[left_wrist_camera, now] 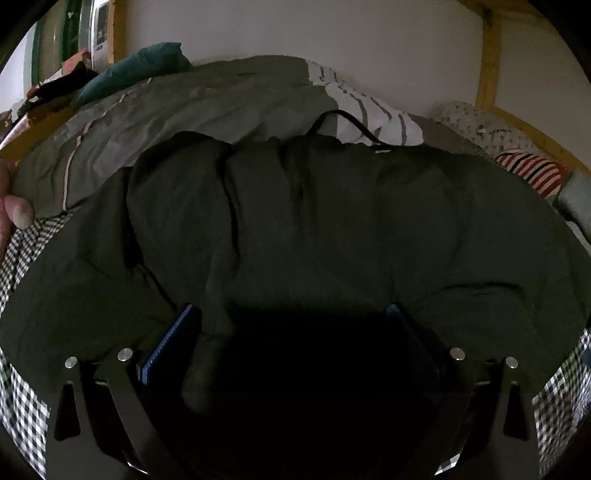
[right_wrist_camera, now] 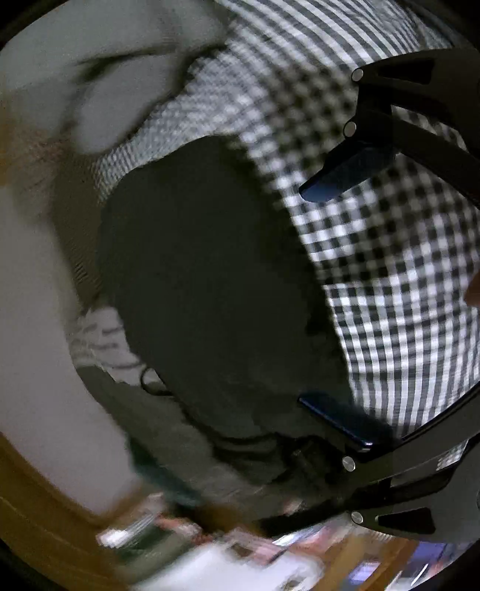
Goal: Fold large clothes
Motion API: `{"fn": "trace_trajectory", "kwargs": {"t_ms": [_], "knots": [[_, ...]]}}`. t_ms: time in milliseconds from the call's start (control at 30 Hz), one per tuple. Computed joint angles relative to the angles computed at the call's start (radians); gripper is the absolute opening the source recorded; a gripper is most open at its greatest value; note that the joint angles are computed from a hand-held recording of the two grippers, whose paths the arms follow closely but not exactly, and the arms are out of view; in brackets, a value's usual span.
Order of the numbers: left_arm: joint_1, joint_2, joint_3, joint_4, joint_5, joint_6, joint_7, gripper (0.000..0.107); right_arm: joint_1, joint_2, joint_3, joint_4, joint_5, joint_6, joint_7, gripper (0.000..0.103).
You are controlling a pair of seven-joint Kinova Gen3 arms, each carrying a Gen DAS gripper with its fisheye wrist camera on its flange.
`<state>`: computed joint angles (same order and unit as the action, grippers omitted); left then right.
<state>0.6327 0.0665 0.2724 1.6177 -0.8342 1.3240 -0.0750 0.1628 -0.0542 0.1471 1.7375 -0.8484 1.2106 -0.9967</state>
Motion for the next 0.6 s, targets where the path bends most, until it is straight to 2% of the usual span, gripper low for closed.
{"fn": "trace_trajectory", "kwargs": {"t_ms": [133,200,300,433,567,600], "knots": [[0.003,-0.001,0.002,0.005,0.0,0.006,0.0,0.099,0.039,0.087,0.016,0.01,-0.087,0.063,0.002,0.1],[0.003,-0.001,0.003,0.006,-0.002,0.006,0.001,0.099,0.07,0.133,-0.01,0.019,-0.149,0.088,0.018,0.1],[0.004,-0.001,0.003,0.008,-0.004,0.005,0.001,0.099,0.083,0.166,-0.035,0.049,-0.237,0.047,0.031,0.1],[0.005,0.001,0.004,0.008,-0.005,0.009,-0.001,0.099,0.084,0.219,-0.077,0.033,-0.324,0.005,-0.017,0.101],[0.008,0.004,0.004,0.011,-0.012,0.011,0.001,0.099,0.077,0.241,-0.109,0.032,-0.365,-0.049,-0.052,0.101],[0.009,0.006,0.003,0.01,-0.013,0.014,0.0,0.099,0.078,0.241,-0.121,0.031,-0.365,-0.063,-0.056,0.098]]}}
